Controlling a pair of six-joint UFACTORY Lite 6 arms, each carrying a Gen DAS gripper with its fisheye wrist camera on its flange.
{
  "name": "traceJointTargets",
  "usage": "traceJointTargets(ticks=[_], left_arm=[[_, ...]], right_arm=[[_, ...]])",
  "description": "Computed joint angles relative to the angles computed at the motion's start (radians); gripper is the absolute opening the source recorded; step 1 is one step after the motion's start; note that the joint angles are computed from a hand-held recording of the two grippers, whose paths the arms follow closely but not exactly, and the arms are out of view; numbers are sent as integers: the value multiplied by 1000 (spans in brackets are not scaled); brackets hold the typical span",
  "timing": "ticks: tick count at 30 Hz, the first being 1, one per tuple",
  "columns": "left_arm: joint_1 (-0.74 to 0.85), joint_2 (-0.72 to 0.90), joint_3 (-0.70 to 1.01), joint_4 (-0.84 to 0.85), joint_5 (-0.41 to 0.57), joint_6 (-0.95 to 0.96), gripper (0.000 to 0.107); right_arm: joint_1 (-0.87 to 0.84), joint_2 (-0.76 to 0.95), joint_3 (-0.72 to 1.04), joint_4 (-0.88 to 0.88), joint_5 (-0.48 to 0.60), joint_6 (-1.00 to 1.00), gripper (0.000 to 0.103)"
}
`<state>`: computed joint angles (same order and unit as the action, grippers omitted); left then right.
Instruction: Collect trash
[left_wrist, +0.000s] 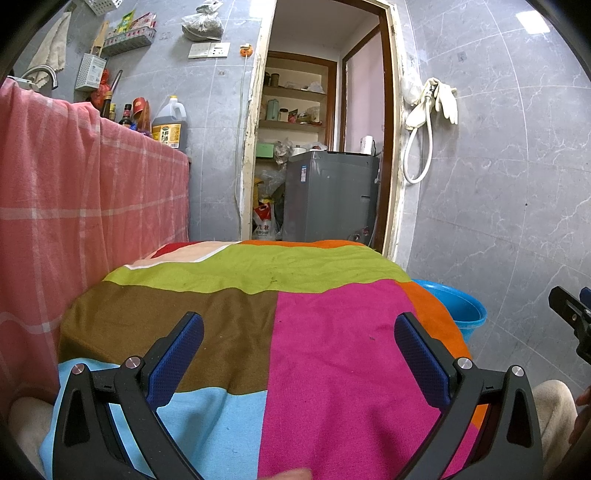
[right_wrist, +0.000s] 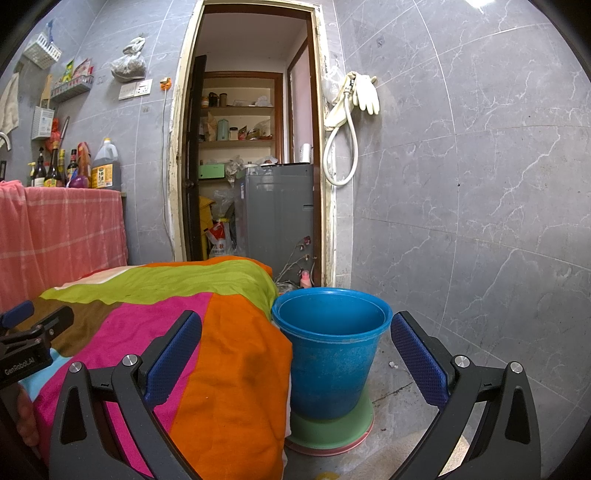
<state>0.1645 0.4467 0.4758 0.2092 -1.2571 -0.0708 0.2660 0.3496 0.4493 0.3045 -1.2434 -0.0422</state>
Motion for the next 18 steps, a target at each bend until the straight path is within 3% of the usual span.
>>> traceJointTargets(ticks=[18], left_arm=[[-8, -1, -3, -11, -3, 0, 101]], right_arm=[[5, 1, -1, 5, -3, 0, 103]])
